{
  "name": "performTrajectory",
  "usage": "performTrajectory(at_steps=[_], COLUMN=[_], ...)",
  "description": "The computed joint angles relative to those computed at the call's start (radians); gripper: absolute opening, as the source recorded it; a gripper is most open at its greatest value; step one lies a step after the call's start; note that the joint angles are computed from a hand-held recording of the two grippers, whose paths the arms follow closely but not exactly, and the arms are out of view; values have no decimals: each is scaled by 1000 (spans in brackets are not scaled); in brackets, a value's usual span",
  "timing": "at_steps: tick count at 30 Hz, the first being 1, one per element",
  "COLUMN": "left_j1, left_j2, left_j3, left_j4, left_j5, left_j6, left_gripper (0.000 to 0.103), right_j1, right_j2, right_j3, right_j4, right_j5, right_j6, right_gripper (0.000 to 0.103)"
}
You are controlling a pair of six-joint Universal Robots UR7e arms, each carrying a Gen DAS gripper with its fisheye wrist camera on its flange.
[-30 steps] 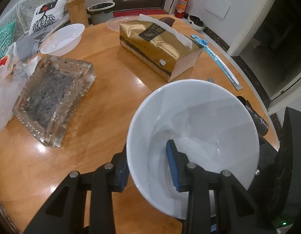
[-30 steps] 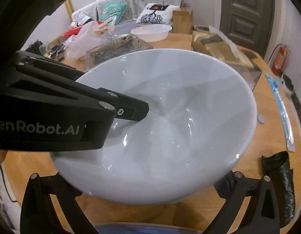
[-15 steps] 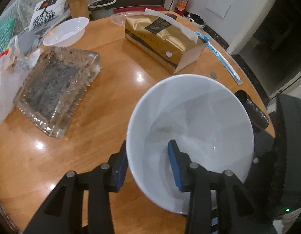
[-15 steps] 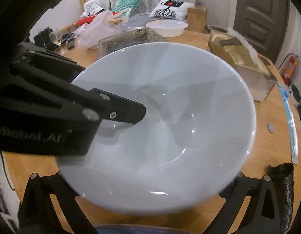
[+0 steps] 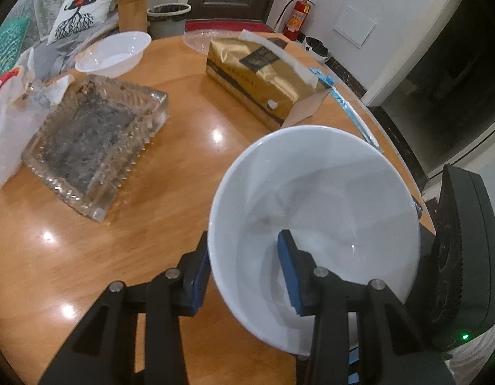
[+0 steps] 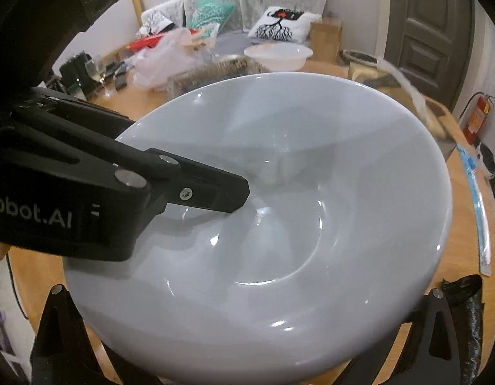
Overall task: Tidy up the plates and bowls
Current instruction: 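Lower the nested white bowls onto the blue plate with both grippers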
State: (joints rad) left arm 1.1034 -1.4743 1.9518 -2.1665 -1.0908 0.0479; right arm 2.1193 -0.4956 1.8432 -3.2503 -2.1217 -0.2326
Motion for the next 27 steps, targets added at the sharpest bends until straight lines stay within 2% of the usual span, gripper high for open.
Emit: performTrajectory(at_steps=[16,27], left_j1=[-127,-197], left_j2=[-150,-198], left_j3=[97,155], left_j4=[80,96], left_j5=[65,51], left_j6=[-55,-129], left_gripper=[37,37], right_j1=[67,94], right_j2=[-53,-110], right_j3=[106,203], right_j4=[-92,-138], right_j5=[-4,-35], right_j6=[33,48], right_gripper=[100,100])
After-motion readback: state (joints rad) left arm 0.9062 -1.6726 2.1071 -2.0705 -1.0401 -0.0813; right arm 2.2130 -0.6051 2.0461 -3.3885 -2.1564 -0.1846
